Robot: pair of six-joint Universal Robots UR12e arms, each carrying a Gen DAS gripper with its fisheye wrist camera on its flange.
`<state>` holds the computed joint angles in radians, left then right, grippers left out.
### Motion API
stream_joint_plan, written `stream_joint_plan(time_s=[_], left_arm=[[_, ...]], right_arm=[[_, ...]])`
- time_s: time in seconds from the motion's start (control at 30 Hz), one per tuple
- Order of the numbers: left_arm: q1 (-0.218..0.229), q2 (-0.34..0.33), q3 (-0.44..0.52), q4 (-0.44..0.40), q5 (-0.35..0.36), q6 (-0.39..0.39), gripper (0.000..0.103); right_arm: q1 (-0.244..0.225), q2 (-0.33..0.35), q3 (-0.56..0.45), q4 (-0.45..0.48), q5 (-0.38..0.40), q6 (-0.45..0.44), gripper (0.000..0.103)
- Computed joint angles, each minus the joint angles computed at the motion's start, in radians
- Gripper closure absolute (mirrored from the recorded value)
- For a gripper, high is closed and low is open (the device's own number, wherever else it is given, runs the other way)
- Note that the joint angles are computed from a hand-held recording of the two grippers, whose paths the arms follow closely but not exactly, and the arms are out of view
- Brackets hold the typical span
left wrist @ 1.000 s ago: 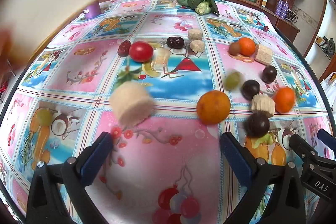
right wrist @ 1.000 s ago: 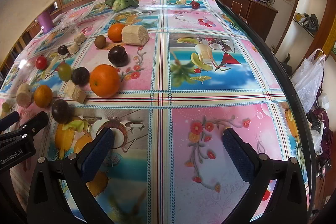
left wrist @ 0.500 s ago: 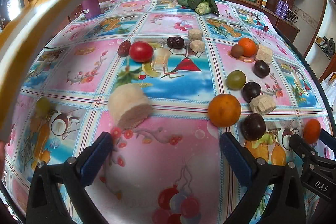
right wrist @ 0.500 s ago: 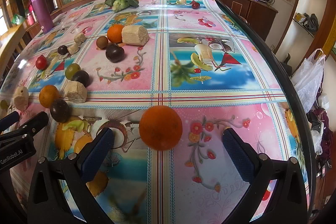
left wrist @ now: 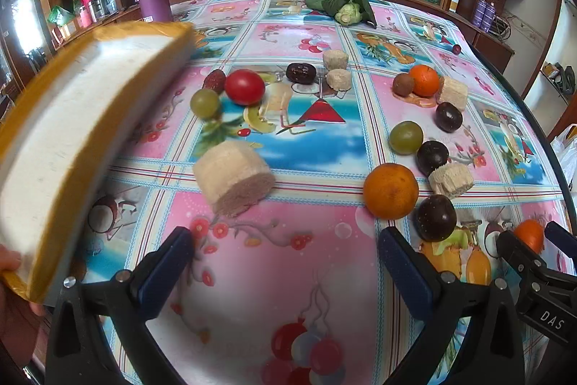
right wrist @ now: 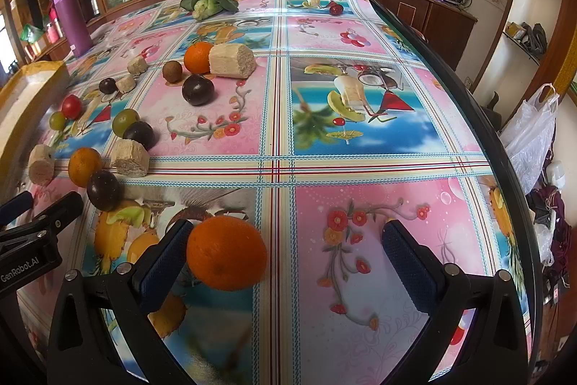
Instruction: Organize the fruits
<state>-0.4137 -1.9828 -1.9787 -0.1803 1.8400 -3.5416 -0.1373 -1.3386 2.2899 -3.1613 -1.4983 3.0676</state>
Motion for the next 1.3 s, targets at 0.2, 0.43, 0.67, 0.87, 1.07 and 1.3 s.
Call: stream_joint_plan(time_s=[0.2,0.43,0.67,0.87,1.07,1.3], left_arm=[[0.000,0.000,0.000,0.000,0.001,0.000,0.000],[0.000,0.000,0.000,0.001,0.001,-0.002,0.000],[0.001,0.001,-0.002,0.002,0.000,-0.001,0.000],[0.002,0.002,-0.004,0.003,0.001,-0.005,0.000],[0.024,0.032,-0.043,0.092,-0.059,-0.015,0.000],[0.040,0.101,-0.082,0.145,-0.078,0.042,0.000]], right_arm=[[-0.001,0.000,0.001,-0.001,0.001,0.000,0.000],[0.000,0.000,0.001,-0.001,0.000,0.000,0.000],[-0.001,0.001,0.001,-0.002,0.001,-0.001,0.000],[0.002,0.007,0.000,-0.007,-0.008,0.008,0.000],[0.008,-0.012,0.003,0.022,0.000,-0.061,0.000],[0.030,-0.090,0.023,-0.006,-0.035,-0.038,0.000]])
